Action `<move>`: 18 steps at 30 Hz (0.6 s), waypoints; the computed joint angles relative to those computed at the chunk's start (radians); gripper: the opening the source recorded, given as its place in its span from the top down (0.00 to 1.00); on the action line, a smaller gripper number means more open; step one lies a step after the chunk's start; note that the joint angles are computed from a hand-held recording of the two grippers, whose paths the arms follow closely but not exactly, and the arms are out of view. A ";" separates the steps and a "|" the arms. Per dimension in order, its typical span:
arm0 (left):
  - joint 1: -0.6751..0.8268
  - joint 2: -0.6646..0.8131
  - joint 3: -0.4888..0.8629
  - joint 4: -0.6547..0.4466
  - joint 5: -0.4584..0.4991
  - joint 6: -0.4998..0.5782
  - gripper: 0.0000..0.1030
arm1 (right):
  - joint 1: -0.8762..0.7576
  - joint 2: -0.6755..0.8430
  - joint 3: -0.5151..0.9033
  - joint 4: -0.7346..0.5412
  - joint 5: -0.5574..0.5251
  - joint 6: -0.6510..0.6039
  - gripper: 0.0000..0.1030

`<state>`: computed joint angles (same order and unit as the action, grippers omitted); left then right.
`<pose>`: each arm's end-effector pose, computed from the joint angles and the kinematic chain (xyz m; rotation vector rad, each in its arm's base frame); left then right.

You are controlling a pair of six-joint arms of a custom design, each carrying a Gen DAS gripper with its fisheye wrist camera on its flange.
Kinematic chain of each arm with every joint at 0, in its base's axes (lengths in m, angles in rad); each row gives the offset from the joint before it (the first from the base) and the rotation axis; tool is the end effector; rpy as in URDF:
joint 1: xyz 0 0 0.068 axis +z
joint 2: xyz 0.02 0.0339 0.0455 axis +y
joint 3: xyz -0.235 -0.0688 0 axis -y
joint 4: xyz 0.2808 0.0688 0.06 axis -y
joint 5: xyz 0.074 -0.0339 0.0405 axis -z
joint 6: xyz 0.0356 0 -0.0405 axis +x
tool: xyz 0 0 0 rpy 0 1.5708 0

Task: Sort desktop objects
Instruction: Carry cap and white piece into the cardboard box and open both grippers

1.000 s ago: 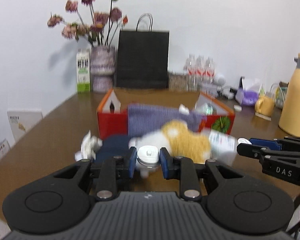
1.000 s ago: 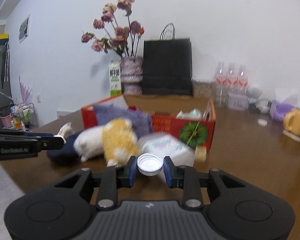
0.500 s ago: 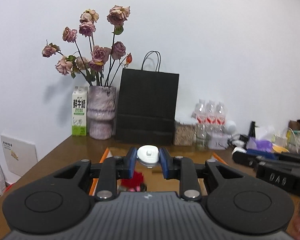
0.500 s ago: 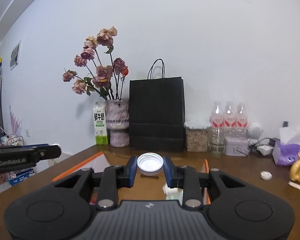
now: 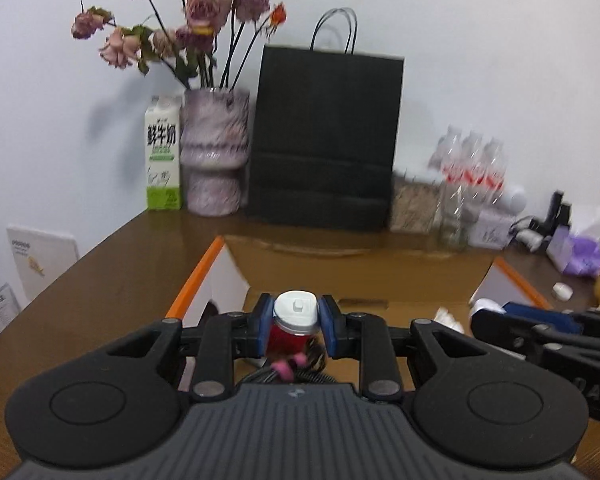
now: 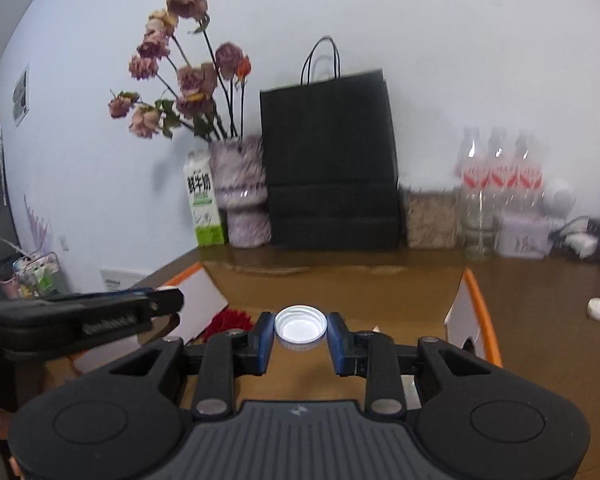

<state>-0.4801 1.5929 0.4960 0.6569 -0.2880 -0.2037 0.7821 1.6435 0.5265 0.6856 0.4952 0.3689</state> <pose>0.2748 -0.1317 0.0799 0.0926 1.9925 -0.1512 0.2317 0.2063 0.0778 -0.0901 1.9547 0.2638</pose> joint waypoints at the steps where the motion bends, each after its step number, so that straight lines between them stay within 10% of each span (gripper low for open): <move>1: 0.002 0.004 -0.002 -0.001 0.004 -0.004 0.75 | 0.001 0.008 0.009 -0.012 -0.002 -0.001 0.73; 14: -0.019 0.009 -0.016 0.004 -0.017 0.009 0.73 | 0.034 0.043 0.046 -0.097 0.039 0.017 0.72; 18: -0.045 0.007 -0.038 0.055 -0.074 0.025 0.40 | 0.048 0.032 0.031 -0.071 0.079 0.013 0.22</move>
<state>-0.5256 1.5994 0.4583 0.7120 -0.3617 -0.1792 0.8299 1.6752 0.5576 0.6143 0.5740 0.3819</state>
